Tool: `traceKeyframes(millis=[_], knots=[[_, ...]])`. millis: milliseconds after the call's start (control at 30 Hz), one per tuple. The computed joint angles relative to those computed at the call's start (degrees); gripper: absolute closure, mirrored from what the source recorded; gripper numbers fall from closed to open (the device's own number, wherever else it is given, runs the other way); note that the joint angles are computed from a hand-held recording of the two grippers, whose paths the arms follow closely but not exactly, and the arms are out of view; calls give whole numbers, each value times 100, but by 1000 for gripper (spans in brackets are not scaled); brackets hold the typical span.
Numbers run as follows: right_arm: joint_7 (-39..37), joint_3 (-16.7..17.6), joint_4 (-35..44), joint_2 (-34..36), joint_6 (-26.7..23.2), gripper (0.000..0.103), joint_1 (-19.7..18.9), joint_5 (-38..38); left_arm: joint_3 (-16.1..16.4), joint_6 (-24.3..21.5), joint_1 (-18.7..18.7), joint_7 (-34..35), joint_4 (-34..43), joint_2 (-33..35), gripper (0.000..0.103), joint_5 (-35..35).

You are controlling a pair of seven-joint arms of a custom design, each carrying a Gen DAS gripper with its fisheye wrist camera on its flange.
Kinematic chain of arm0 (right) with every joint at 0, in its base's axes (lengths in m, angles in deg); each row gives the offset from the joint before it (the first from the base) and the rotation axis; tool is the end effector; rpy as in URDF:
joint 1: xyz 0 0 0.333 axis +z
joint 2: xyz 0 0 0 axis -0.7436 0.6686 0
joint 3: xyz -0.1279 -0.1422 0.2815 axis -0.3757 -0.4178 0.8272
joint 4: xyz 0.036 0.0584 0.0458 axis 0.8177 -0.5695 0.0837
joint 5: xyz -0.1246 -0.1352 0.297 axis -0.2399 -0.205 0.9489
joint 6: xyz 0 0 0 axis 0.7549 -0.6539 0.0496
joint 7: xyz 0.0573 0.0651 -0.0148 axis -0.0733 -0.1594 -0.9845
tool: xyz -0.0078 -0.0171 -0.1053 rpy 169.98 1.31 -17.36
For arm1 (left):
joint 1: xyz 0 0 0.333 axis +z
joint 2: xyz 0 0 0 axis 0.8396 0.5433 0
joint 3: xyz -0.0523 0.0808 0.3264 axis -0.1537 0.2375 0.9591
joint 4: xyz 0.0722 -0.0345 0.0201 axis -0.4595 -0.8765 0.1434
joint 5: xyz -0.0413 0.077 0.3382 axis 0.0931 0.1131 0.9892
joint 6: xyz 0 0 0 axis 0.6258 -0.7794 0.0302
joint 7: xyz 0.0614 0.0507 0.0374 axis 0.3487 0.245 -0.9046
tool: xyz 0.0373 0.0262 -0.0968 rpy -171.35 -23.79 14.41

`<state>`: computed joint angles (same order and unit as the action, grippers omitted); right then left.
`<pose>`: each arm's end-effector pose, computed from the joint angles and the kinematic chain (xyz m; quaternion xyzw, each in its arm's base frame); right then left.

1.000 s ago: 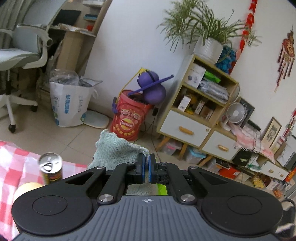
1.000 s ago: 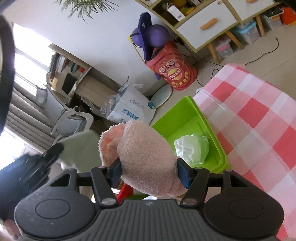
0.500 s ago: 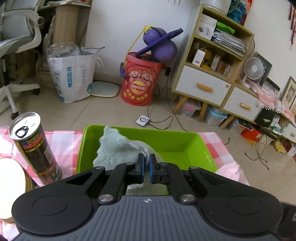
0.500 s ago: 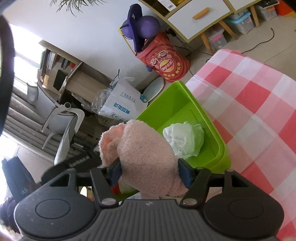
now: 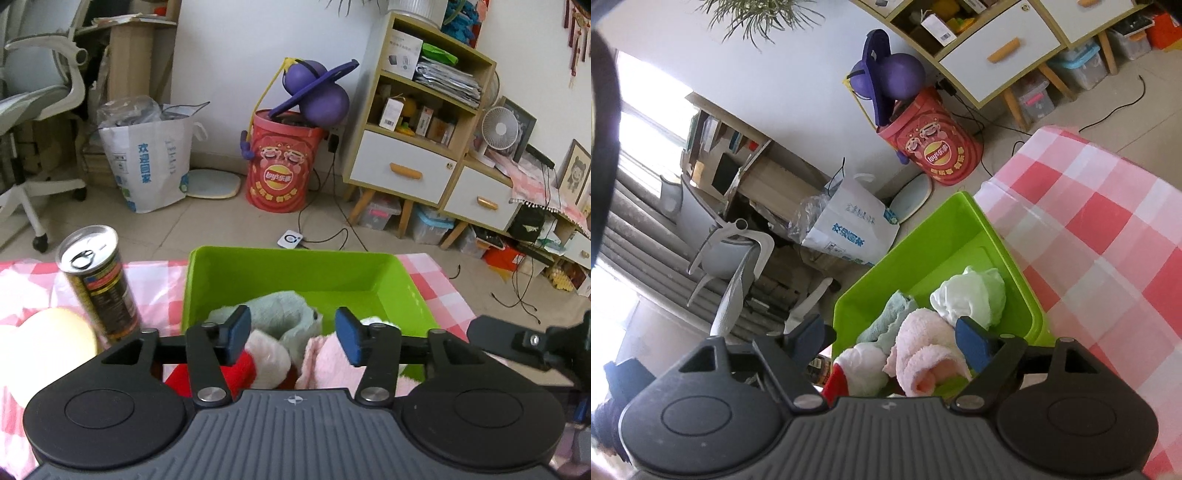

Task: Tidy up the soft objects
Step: 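Return both grippers to the remaining toys on the table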

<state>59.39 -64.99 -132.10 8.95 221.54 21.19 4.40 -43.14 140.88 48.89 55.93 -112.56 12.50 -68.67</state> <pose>0.4353 0.0512 0.5199 -0.4280 0.7407 -0.0223 0.5174 0.4896 -0.1867 0.5502 -0.5958 0.6849 -0.3683 0.2006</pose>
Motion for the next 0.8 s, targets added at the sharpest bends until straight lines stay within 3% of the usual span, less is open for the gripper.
traceKeyframes(millis=[167,400,800], knots=[[-201,615,-12,-42,-345,39,-613,8,-18,-100,80,-17,-260,-343,39,40],[-656,1517,-36,-233,-827,39,-1466,222,45,-239,46,299,-698,-976,24,-456],[-1348,2855,-374,-655,-1755,34,-2807,508,62,-795,101,529,-1577,-2138,12,-961]])
